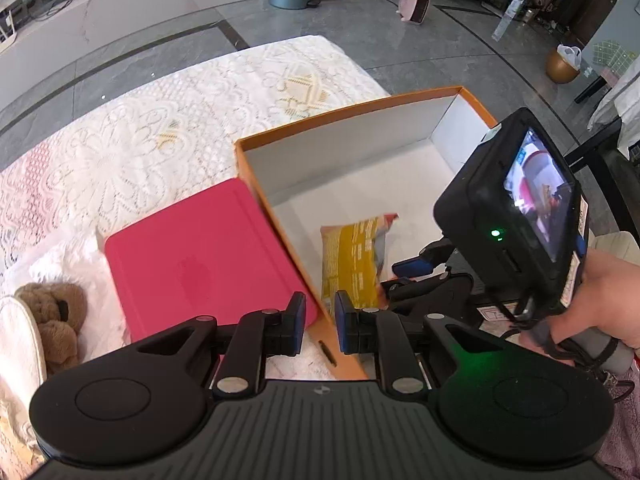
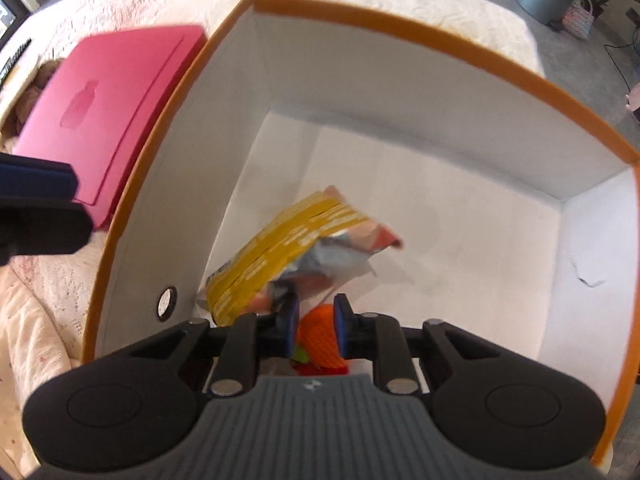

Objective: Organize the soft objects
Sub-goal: 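Move both tools back from the box to the pile on the table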

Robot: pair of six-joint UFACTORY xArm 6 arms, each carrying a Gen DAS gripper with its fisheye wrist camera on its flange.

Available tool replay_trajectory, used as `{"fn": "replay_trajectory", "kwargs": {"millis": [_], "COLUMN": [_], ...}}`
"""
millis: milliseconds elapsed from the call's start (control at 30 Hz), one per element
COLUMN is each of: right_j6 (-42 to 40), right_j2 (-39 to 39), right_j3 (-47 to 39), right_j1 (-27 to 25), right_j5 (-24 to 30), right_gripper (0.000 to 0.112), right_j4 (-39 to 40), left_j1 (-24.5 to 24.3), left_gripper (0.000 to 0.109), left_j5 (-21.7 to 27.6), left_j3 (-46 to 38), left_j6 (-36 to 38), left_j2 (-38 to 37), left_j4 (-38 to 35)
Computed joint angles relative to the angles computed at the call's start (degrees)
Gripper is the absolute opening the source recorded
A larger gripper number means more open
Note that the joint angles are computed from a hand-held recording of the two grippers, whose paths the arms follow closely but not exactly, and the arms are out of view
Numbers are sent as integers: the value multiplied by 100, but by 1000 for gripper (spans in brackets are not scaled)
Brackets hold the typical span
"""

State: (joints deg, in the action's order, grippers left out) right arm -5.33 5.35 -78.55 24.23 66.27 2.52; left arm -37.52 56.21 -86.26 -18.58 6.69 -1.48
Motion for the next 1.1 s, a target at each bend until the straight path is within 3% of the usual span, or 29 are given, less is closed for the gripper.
{"fn": "replay_trajectory", "kwargs": {"millis": [233,467,633,833,933,1100], "right_j6": [226,552,1102,1716,2147,3465], "right_j2": [-316,-887,-1425,-2120,-2225,-2094], "right_j3": [-87,69,590,1537,1780,2001], "right_j1": [115,164,503,1198,1674,2313], "right_j5": [253,53,-678,-2171,-2747,-3449], "right_gripper": [21,21,22,36,36,37], "right_j4": [-391,-338,-3,-13,-421,-1291], "left_j1": [127,241,289,577,889,1341], "left_gripper": [20,20,20,20,20,20], "left_j5": [-289,-1148,-1839,-2499,-2504,-2152], "left_j3": [554,1824,2954,4460,5086,5888], "left_j6": [151,387,78,-1112,-1687,-1855], "left_j2": [-540,-1782,-2986,-4643,-5397,-6451], "left_j4": [-245,-574,-108,1081,1463,1576]}}
